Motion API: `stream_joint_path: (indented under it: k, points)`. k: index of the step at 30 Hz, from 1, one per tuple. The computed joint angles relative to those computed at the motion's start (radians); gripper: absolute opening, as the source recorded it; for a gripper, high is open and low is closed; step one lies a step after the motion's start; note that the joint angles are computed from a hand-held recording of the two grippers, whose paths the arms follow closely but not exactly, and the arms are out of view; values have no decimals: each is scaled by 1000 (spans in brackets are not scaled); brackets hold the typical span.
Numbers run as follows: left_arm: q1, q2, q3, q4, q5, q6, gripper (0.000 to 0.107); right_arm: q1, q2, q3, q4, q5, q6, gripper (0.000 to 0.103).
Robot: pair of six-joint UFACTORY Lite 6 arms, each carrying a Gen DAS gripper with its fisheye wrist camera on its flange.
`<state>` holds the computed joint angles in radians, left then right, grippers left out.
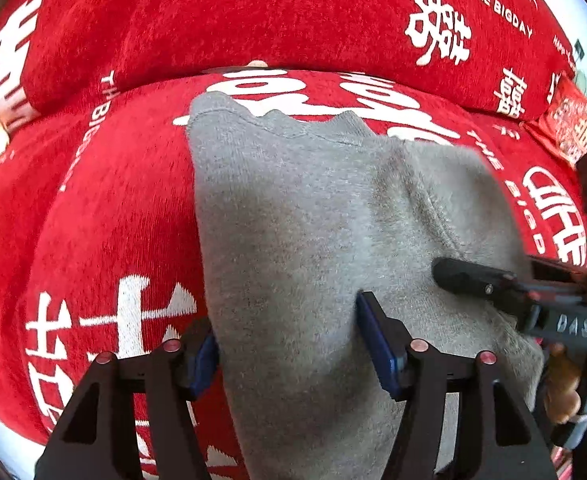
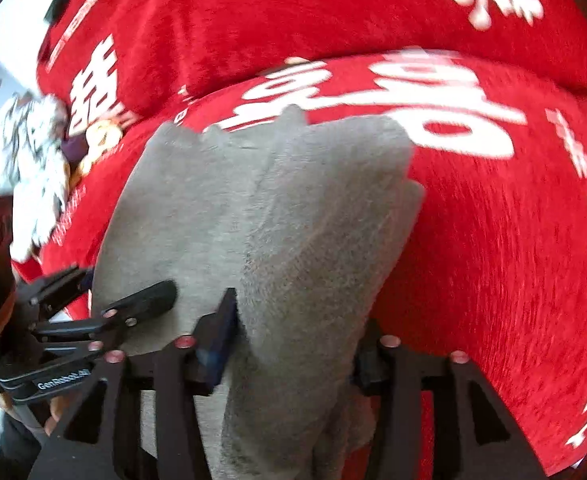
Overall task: Fold small clothes
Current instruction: 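Lay the sweater flat on the bedspread and open both tools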
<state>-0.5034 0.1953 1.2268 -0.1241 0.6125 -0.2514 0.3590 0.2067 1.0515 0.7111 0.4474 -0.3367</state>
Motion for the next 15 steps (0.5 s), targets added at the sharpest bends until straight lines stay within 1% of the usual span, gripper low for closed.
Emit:
stream_joint_path:
  k: [2, 4, 5, 7, 9, 10, 12, 14, 15]
  points:
    - [12, -32, -15, -4, 6, -5, 64, -31, -16, -29, 74, 7, -56, 56]
    - [21, -91, -40, 31, 17, -53, 64, -47, -64, -62, 71, -3, -45, 56]
    - [27, -118, -52, 35, 19, -62, 64, -43, -99, -79, 30, -14, 0, 56]
    - [43, -191, -88, 10, 17, -43, 64, -6, -215, -133, -141, -67, 154, 56]
    - [36, -235, -105, 23, 27, -57, 64, 36, -314, -169, -215, -73, 180, 56]
    - [16, -244, -110, 48, 38, -74, 64, 63, -364, -186, -210, -64, 147, 56]
    - [-24, -255, -133, 84, 34, -104, 64, 105, -426, -214, -111, -22, 2, 56]
    - [-51, -259, -160, 111, 33, -128, 64, 133, -457, -244, -33, 7, -102, 56]
    - [-62, -253, -169, 131, 35, -152, 64, 155, -465, -262, -22, 8, -131, 56]
